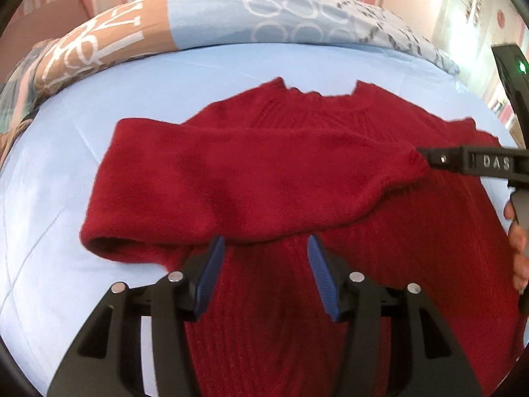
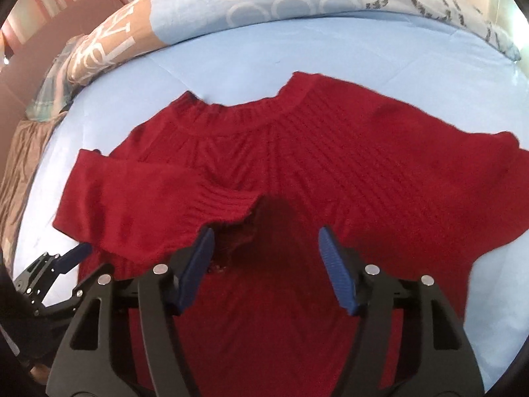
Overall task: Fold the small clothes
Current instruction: 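Lay the held sleeve across the sweater body and open the left gripper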
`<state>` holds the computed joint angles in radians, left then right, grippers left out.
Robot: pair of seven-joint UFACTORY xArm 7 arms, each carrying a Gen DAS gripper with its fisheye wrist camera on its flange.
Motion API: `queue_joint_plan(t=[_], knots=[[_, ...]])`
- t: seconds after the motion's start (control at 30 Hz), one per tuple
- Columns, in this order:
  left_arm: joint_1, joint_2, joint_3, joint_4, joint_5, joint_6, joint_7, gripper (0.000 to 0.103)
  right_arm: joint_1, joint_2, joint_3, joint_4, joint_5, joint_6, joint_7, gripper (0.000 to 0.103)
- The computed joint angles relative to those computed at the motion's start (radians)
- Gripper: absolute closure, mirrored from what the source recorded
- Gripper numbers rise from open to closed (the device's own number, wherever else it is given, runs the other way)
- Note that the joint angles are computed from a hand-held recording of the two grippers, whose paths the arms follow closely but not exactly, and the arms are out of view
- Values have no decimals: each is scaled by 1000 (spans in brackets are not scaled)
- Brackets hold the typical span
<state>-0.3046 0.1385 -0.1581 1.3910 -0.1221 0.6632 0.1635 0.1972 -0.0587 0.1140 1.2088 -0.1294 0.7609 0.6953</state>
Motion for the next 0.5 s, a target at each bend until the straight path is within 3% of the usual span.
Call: queue_joint_plan(t=[0.2, 0.4, 0.5], knots=[[13, 9, 23, 45, 38, 7, -79, 50, -1, -30, 7, -17, -53, -14, 53, 33], [25, 60, 46, 123, 116, 20, -138, 50, -1, -50, 9, -46, -16, -39, 40, 24], [32, 73, 54, 142, 141, 18, -162, 50, 3, -36, -4, -63, 85, -82, 8, 23]])
